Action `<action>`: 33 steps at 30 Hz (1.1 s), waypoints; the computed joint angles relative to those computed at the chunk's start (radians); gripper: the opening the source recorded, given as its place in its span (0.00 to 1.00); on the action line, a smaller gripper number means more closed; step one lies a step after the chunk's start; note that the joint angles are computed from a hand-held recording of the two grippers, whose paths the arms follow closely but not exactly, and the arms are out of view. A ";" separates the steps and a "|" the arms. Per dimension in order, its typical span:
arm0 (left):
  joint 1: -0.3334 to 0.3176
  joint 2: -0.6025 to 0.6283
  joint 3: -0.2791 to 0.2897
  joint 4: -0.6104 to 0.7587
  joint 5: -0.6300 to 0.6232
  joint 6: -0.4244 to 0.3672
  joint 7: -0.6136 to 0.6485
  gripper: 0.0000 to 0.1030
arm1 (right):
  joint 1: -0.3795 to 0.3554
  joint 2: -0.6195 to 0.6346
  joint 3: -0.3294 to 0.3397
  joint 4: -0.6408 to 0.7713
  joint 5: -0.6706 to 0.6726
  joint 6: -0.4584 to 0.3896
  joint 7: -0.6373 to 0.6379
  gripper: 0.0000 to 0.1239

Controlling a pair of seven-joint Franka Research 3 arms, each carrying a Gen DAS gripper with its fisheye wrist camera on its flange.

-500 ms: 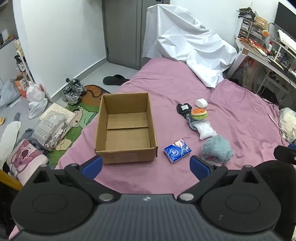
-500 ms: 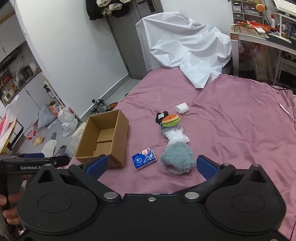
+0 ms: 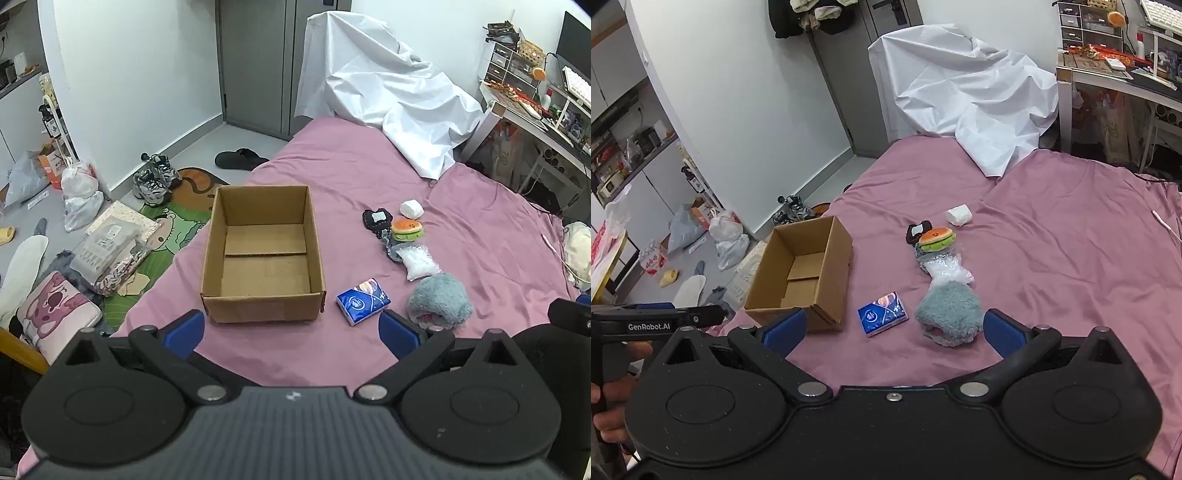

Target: Organize soft objects

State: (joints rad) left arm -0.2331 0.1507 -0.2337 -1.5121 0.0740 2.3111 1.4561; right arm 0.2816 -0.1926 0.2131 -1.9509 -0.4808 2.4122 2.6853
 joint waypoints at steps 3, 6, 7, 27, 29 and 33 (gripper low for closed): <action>0.001 -0.002 0.000 -0.003 -0.004 0.000 0.002 0.97 | 0.003 0.003 0.000 0.003 0.005 -0.004 -0.006 0.83; -0.001 -0.002 -0.001 -0.008 -0.001 0.005 -0.001 0.97 | 0.006 0.007 0.000 0.012 0.004 -0.013 -0.012 0.83; 0.000 -0.003 -0.001 -0.010 -0.002 0.006 0.000 0.97 | 0.007 0.007 0.000 0.013 0.002 -0.014 -0.012 0.83; 0.000 -0.005 0.001 -0.009 -0.002 -0.004 -0.009 0.97 | 0.020 0.017 -0.001 0.030 -0.038 -0.044 -0.019 0.83; 0.000 -0.005 0.001 -0.009 0.000 -0.003 -0.014 0.97 | 0.022 0.018 -0.003 0.030 -0.032 -0.040 -0.029 0.83; 0.004 -0.004 0.003 -0.008 -0.002 -0.003 -0.012 0.97 | 0.024 0.021 -0.006 0.031 -0.021 -0.035 -0.044 0.83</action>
